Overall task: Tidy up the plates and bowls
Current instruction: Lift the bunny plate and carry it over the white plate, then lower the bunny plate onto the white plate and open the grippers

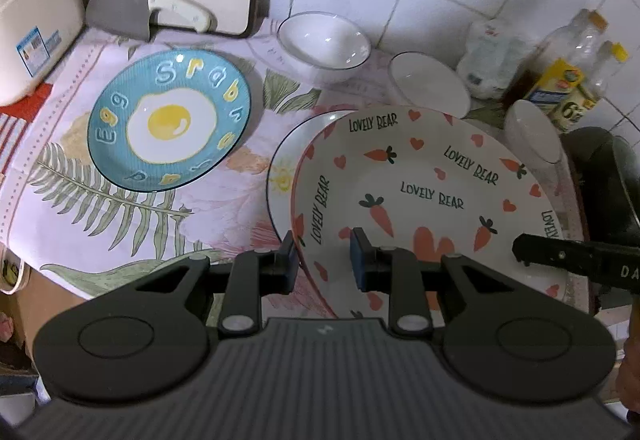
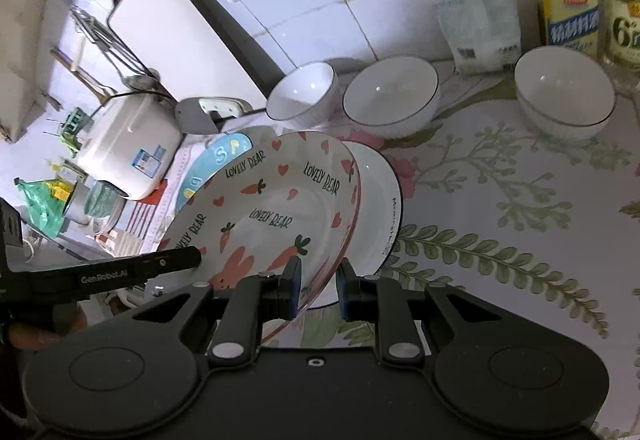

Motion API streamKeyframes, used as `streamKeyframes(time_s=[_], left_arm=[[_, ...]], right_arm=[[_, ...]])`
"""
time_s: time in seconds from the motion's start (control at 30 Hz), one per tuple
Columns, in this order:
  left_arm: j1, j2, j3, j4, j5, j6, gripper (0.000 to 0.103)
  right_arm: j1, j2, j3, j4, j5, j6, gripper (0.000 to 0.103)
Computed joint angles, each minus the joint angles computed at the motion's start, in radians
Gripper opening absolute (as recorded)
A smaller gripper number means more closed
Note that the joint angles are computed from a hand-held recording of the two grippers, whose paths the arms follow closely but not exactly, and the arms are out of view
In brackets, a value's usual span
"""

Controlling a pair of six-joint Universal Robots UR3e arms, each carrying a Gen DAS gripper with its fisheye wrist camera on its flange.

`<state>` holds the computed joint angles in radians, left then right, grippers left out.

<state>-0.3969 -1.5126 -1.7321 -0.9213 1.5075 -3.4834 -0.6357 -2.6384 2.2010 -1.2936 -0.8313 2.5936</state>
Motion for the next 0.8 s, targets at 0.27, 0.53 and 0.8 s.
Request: streamKeyframes(time_s=[0.27, 0.53, 0.8], left_arm=[[0.064, -0.132, -0.014, 0.092, -0.037, 0.041, 0.025], [0.102, -0.229, 0.034, 0.071, -0.082, 0.103, 0.025], [0.126, -0.267, 0.082, 0.031, -0.101, 0.153, 0.025]], right_arm=[[0.342, 0.353, 0.165, -0.729, -0.168, 0.396, 0.023], [0.443, 0.564, 0.185, -0.994, -0.246, 0.523, 0.023], [0.5, 0.648, 0.177, -1.089, -0.284, 0.573, 0.023]])
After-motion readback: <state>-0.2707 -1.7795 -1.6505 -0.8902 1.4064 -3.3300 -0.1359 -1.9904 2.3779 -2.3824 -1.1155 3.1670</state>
